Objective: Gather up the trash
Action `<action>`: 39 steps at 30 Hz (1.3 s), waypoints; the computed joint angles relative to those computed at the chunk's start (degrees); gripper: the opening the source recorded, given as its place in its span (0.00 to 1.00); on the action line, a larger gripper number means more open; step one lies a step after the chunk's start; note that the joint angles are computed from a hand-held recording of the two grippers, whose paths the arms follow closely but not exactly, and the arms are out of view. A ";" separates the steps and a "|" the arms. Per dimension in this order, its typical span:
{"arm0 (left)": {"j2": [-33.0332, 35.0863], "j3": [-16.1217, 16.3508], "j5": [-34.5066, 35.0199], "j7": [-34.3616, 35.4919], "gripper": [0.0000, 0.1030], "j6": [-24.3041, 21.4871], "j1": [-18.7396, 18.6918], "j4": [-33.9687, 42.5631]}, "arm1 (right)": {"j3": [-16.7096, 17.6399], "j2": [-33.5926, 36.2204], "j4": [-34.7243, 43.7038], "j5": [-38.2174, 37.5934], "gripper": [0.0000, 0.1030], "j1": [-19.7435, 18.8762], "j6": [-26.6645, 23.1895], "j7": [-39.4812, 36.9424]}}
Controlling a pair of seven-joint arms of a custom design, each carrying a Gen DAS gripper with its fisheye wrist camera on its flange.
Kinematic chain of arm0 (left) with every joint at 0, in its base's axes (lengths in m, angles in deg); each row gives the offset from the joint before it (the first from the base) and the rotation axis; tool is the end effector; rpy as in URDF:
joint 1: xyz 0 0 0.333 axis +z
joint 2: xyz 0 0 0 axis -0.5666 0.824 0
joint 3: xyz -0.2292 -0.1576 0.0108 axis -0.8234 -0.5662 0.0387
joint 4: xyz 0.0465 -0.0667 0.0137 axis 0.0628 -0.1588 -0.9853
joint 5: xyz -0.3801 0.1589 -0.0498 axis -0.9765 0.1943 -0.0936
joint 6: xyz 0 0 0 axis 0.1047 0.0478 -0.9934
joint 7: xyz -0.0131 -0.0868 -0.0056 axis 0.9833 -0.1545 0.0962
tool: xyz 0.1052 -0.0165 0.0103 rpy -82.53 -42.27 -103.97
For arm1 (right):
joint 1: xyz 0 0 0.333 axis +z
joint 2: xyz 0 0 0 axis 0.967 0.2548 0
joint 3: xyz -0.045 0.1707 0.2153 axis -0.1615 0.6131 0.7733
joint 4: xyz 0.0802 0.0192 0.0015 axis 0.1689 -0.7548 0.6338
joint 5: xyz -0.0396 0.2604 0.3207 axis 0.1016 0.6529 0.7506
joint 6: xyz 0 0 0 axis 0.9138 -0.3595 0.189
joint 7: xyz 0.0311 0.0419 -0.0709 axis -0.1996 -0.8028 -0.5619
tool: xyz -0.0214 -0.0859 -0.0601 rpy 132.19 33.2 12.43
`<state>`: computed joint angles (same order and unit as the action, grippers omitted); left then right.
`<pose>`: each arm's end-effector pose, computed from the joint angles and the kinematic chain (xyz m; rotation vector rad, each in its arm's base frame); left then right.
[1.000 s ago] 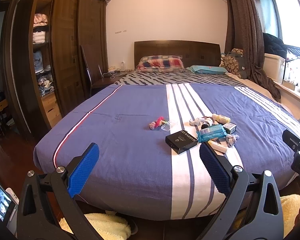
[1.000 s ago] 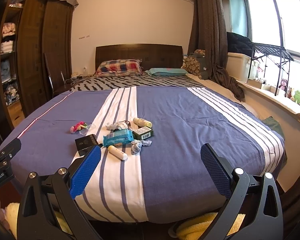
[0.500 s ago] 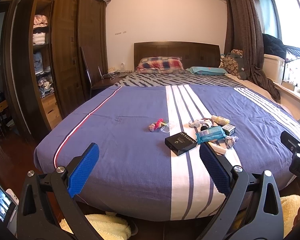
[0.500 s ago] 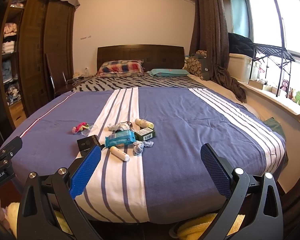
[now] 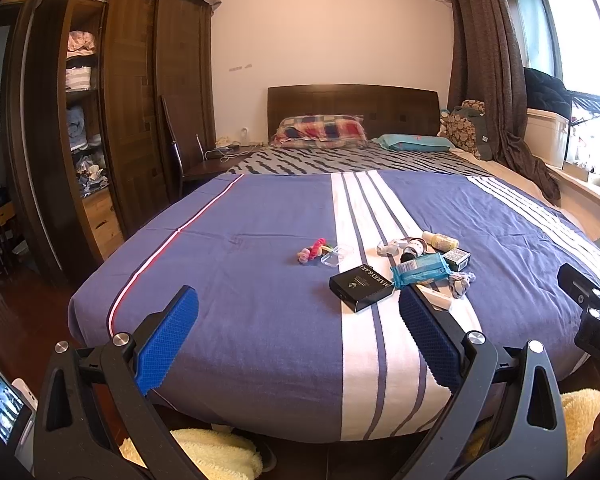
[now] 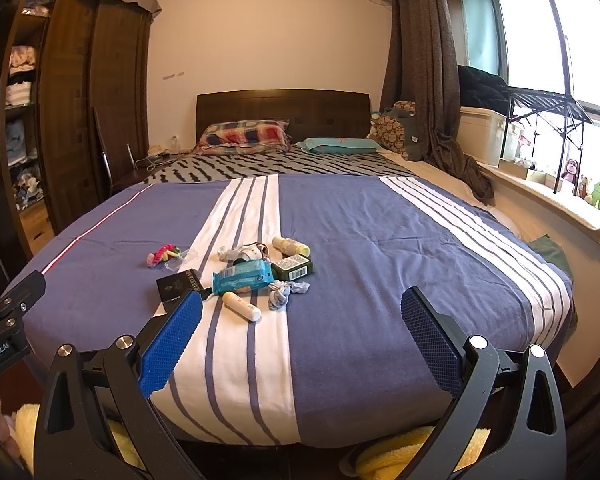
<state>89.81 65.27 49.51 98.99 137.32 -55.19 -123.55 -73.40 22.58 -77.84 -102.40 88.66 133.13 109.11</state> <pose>0.5045 -0.3489 0.7812 -1.3769 1.6762 -1.0140 0.4549 0.2353 0.7899 -1.3280 1.8353 -1.1609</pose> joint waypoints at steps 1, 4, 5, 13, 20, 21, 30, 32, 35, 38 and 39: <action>-0.21 0.04 0.10 -0.15 0.92 0.13 0.02 -0.32 | -0.01 -0.01 -0.03 0.00 0.97 0.01 0.00 0.01; -0.24 0.00 0.19 -0.24 0.92 0.18 0.07 -0.38 | 0.01 0.07 0.11 -0.02 0.97 0.04 -0.07 -0.10; -0.23 -0.01 0.17 -0.21 0.92 0.19 0.09 -0.35 | 0.01 0.08 0.15 -0.07 0.97 0.05 -0.05 -0.10; -0.31 -0.06 0.27 -0.36 0.92 0.19 0.12 -0.54 | 0.01 0.14 0.15 0.00 0.97 0.12 -0.04 0.00; -0.79 -0.05 0.41 -0.62 0.92 0.30 0.33 -1.27 | 0.03 0.42 0.43 -0.22 0.97 0.24 -0.13 0.20; -0.82 -0.08 0.38 -0.61 0.92 0.31 0.38 -1.31 | -0.03 0.29 0.28 -0.17 0.97 0.28 -0.12 0.15; -0.85 -0.23 0.34 -0.56 0.92 0.37 0.56 -1.37 | -0.06 0.14 0.10 -0.17 0.97 0.30 -0.02 0.20; -0.85 -0.23 0.34 -0.59 0.92 0.36 0.57 -1.36 | -0.03 0.27 0.26 -0.18 0.97 0.27 -0.05 0.21; -0.89 -0.23 0.27 -0.53 0.92 0.36 0.59 -1.44 | -0.03 0.16 0.11 -0.12 0.97 0.28 -0.11 0.28; -1.14 -0.16 0.02 -0.39 0.92 0.46 0.71 -1.85 | 0.00 0.48 0.37 -0.13 0.97 0.28 -0.18 0.36; -1.16 -0.14 -0.09 -0.36 0.92 0.47 0.80 -1.94 | -0.13 0.20 -0.03 -0.04 0.97 0.32 -0.04 0.42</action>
